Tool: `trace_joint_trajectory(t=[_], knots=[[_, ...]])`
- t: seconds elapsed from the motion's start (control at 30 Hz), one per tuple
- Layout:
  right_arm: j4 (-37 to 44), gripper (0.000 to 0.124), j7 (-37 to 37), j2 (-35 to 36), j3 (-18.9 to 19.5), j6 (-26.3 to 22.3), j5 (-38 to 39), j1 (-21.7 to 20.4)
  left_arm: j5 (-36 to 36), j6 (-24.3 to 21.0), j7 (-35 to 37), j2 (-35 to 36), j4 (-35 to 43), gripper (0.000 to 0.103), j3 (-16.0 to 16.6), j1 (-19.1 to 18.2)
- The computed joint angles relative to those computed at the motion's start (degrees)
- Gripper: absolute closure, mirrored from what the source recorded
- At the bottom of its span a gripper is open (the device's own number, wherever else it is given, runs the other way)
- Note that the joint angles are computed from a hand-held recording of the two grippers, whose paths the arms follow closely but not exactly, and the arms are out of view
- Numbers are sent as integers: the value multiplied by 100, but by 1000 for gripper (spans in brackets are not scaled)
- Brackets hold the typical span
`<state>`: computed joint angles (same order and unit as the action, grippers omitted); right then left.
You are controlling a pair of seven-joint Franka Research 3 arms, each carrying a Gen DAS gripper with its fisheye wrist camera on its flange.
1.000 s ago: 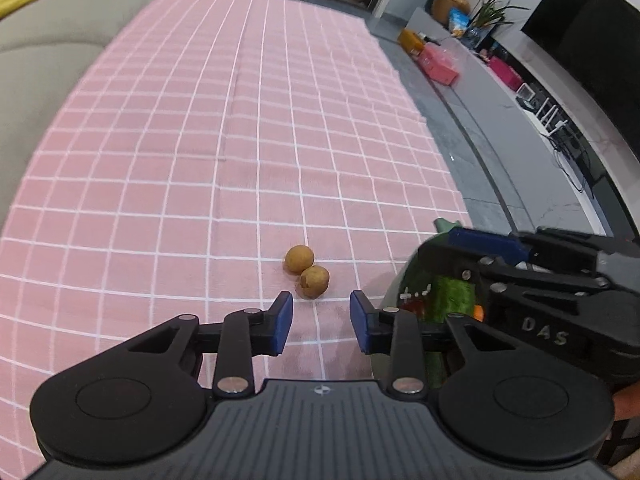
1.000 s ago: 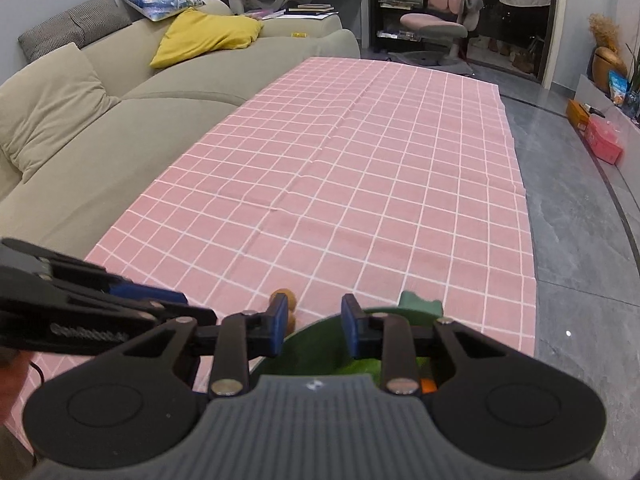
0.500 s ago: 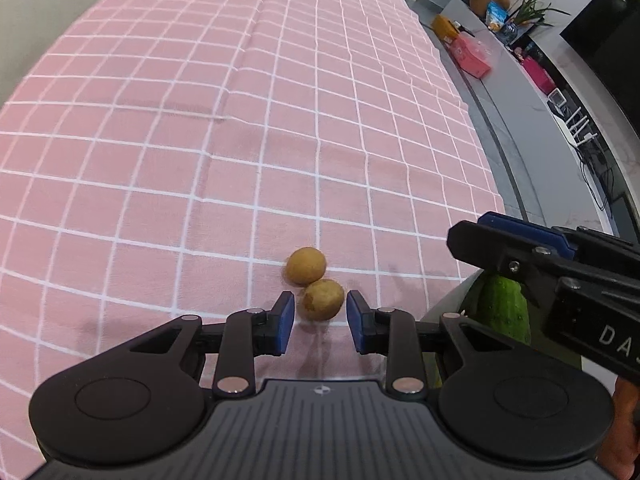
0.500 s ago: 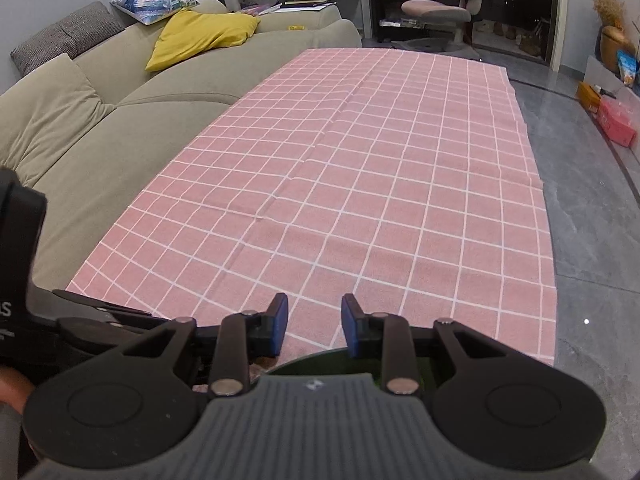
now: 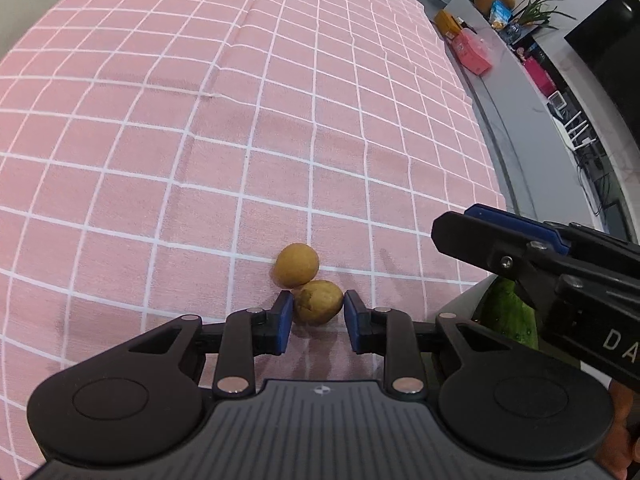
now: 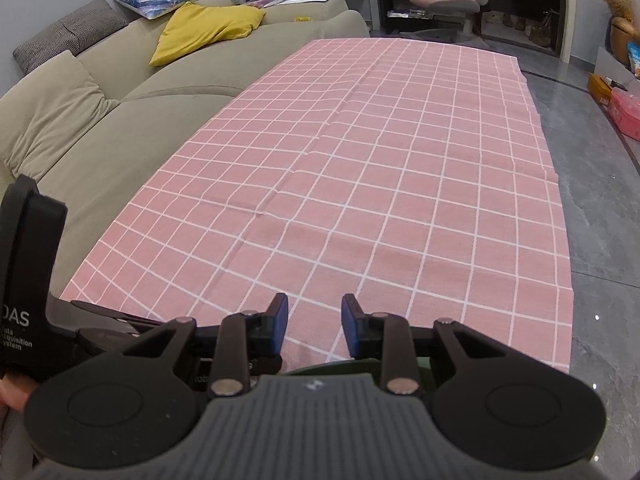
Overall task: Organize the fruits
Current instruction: 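Grasp a kiwi with the left tool while the right tool grasps the other kiwi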
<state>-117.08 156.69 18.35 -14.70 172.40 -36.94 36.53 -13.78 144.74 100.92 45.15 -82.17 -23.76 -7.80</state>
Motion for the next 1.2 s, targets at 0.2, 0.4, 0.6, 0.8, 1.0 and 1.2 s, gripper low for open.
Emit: trace_joint_trajectory(t=[0.2, 0.4, 0.6, 0.8, 1.0, 1.2], knots=[[80, 98, -528, 63, 288, -32, 409, -238, 92, 212, 8, -192, -249, 73, 49, -6], [404, 99, -1749, 311, 792, -152, 1364, -559, 461, 290, 72, -480, -452, 73, 235, -25], [1046, 102, -3504, 755, 1761, -831, 2724, -1252, 906, 487, -379, -636, -610, 73, 607, -166], [1675, 102, -4154, 1163, 1551, -1550, 3122, -964, 940, 470, -807, -638, -597, 73, 588, -1], [2148, 101, -4309, 1466, 1384, -1996, 3335, -827, 821, 577, -714, -702, -677, 73, 408, 208], [2339, 102, -4341, 1561, 1318, -2267, 3358, -769, 706, 661, -609, -830, -833, 73, 326, 297]])
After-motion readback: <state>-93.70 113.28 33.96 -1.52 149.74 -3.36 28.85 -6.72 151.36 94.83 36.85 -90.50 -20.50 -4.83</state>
